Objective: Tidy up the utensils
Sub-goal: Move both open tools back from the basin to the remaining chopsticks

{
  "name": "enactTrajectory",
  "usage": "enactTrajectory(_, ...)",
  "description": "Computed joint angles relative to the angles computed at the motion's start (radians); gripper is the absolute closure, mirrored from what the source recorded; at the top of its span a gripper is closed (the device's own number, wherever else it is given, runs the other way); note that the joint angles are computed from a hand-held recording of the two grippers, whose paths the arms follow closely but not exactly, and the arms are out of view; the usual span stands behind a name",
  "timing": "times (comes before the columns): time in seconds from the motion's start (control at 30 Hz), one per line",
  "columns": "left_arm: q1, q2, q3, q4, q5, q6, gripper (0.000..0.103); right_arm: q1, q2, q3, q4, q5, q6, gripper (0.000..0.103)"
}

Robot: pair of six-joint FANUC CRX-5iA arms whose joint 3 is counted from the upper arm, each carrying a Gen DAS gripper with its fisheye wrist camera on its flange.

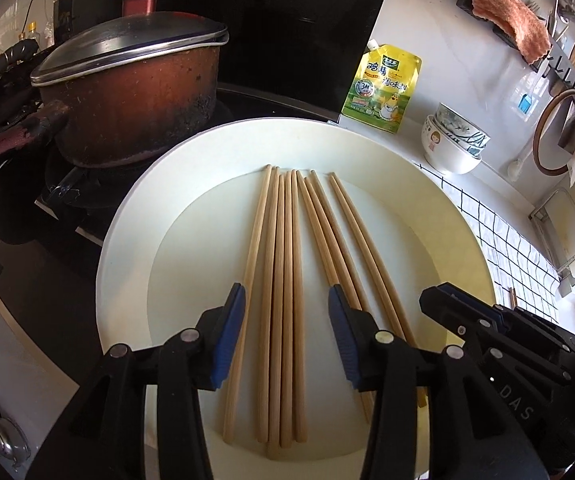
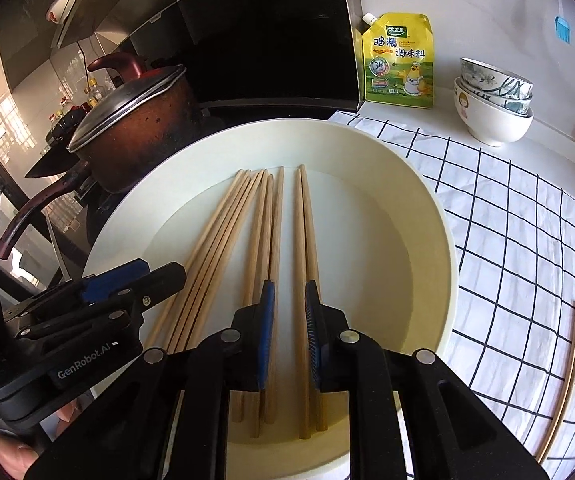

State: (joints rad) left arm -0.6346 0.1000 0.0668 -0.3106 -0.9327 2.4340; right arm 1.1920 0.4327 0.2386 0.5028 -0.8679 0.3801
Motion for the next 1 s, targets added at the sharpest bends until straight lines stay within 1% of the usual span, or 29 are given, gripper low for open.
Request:
enactTrajectory(0.07,-0.012,-0.003,0.003,-0.011,-0.006,0.011,0.060,0.006,-0.019,-0.029,0.020,0.009,-0.024,0.088)
enactTrajectory(0.13,-0.026,-0.005,0.009,-0.026,-0.013,0.024,0.055,0.012,-0.036,-0.053,0.040,0.011,-0.049,0.088)
enactTrajectory(0.33,-0.065,0.006,0.036,-0.050,-0.038,0.043,0.053,0.027,-0.089,-0.131,0.095,0.025,-0.121,0.088)
enactTrajectory(0.4,-0.078,0.011,0.046,-0.054,-0.046,0.049,0.050,0.032,-0.109,-0.160,0.117,0.026,-0.148,0.085)
enactTrajectory(0.57,-0.116,0.029,0.080,-0.075,-0.072,0.056,0.050,0.047,-0.163,-0.239,0.177,0.022,-0.223,0.082)
enactTrajectory(0.67,-0.139,0.034,0.092,-0.090,-0.074,0.066,0.045,0.055,-0.204,-0.294,0.213,0.013,-0.277,0.081)
enactTrajectory(0.8,-0.174,0.053,0.120,-0.098,-0.076,0.063,0.044,0.068,-0.263,-0.375,0.263,-0.010,-0.353,0.075)
enactTrajectory(0.87,-0.190,0.064,0.134,-0.098,-0.073,0.059,0.043,0.076,-0.294,-0.417,0.284,-0.028,-0.393,0.075)
enactTrajectory(0.93,-0.204,0.073,0.145,-0.091,-0.062,0.053,0.038,0.085,-0.328,-0.460,0.299,-0.047,-0.431,0.074)
enactTrajectory(1.0,-0.217,0.081,0.153,-0.083,-0.050,0.049,0.036,0.094,-0.361,-0.501,0.306,-0.071,-0.463,0.071)
